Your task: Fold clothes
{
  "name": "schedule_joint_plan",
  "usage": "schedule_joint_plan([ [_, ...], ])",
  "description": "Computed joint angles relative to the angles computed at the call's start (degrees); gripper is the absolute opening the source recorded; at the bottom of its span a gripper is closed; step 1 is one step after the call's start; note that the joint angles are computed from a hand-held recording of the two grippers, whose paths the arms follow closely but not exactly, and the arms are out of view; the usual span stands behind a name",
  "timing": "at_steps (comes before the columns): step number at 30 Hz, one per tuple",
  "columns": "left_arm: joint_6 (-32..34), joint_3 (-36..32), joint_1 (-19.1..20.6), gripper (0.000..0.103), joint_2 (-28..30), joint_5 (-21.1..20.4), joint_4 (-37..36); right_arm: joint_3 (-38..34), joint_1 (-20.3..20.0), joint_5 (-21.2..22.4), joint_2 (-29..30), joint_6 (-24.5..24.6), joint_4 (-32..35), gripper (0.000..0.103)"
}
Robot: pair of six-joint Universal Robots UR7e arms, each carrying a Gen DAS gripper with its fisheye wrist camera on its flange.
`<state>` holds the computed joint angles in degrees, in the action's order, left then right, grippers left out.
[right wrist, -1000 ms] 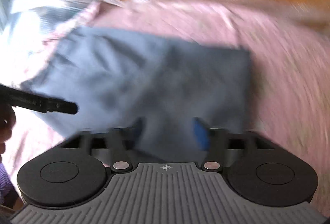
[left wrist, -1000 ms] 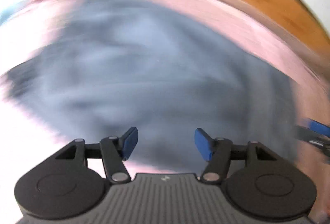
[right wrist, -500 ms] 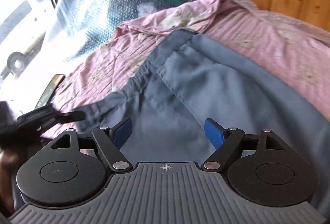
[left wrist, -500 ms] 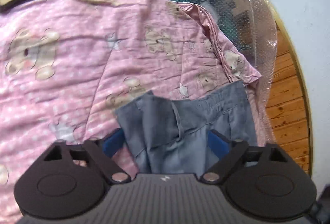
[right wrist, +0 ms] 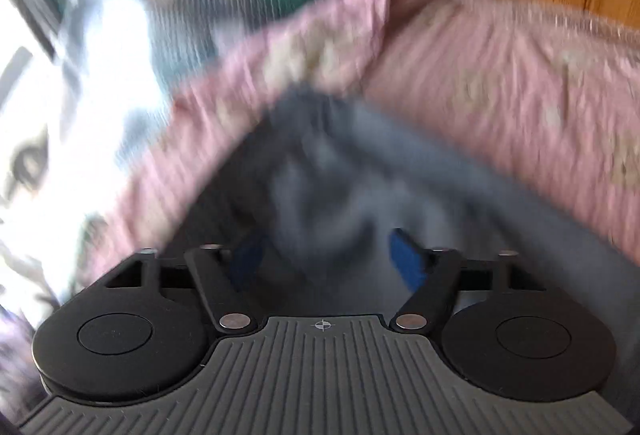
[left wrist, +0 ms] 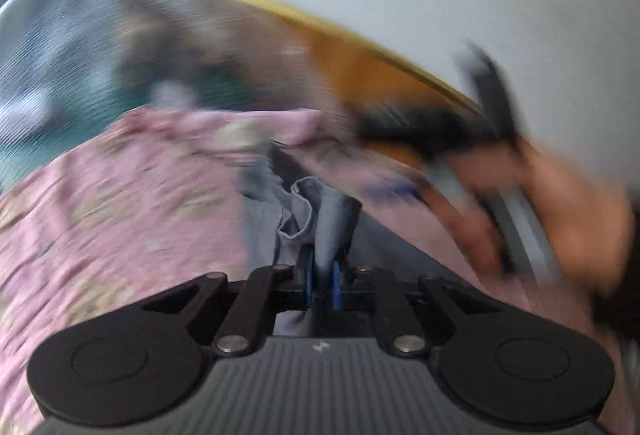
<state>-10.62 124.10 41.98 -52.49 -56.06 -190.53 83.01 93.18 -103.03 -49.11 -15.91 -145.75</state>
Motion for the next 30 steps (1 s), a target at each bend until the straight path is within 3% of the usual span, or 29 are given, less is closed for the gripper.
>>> schedule_joint_plan([
  [2, 3.5, -0.2, -2.0, 0.009, 2.0, -0.8, -0.2, -4.8, 0.8, 1.7, 1.0, -0.5, 7.1, 0.091],
  [5, 6.4, -0.3, -3.7, 0.009, 4.6, -2.3, -0.2, -11.8, 3.2, -2.0, 4.0, -4.4, 18.4, 0.096],
  [8, 9.6, 0.2, -4.9, 0.009, 6.1, -3.1, 0.5, -14.3, 5.2, -11.8, 7.6, -8.6, 24.5, 0.094],
  [10, 12.3, 0.6, -5.8, 0.008, 6.6, -3.2, 0.8, -11.1, 5.2, -15.3, 6.9, -11.3, 22.2, 0.075],
  [11, 13.3, 0.8, -6.0, 0.007, 6.5, -3.9, 0.8, -9.2, 5.1, -16.7, 6.4, -12.9, 20.4, 0.036],
  [12, 14.2, 1.0, -6.1, 0.007, 6.2, -4.9, 0.4, -6.7, 4.5, -15.7, 4.5, -13.2, 17.3, 0.014],
  [14, 15.8, 1.8, -6.7, 0.007, 5.4, -7.5, 0.2, -1.5, 2.4, -10.2, -0.9, -11.8, 11.3, 0.01],
  [20, 16.3, 1.4, -7.7, 0.008, 8.7, -14.2, 6.9, 14.4, -11.3, 5.0, -19.7, 3.9, 4.6, 0.012],
  [22, 16.4, 0.4, -7.6, 0.008, 11.7, -14.1, 10.0, 18.2, -16.5, 7.2, -22.6, 8.7, 2.9, 0.029],
  [23, 16.7, 0.1, -7.4, 0.008, 12.8, -14.0, 11.4, 19.8, -18.5, 7.0, -23.3, 9.7, 1.4, 0.039],
  [25, 16.4, -0.3, -7.4, 0.009, 13.5, -13.7, 13.5, 23.0, -20.6, 8.6, -25.4, 9.1, -2.8, 0.036],
  [26, 15.9, -0.5, -7.4, 0.011, 13.3, -13.8, 14.3, 24.9, -20.9, 8.7, -26.8, 9.0, -6.0, 0.04],
  [27, 15.2, -0.8, -7.0, 0.013, 12.4, -15.3, 15.2, 26.3, -20.5, 7.5, -27.9, 8.8, -8.6, 0.042],
  [29, 14.4, -1.4, -5.7, 0.016, 9.5, -18.7, 17.2, 28.6, -18.5, 2.9, -29.6, 7.3, -14.3, 0.063],
  [30, 14.4, -1.4, -5.1, 0.017, 8.0, -20.3, 17.3, 29.6, -16.9, -0.5, -30.0, 5.8, -18.0, 0.063],
])
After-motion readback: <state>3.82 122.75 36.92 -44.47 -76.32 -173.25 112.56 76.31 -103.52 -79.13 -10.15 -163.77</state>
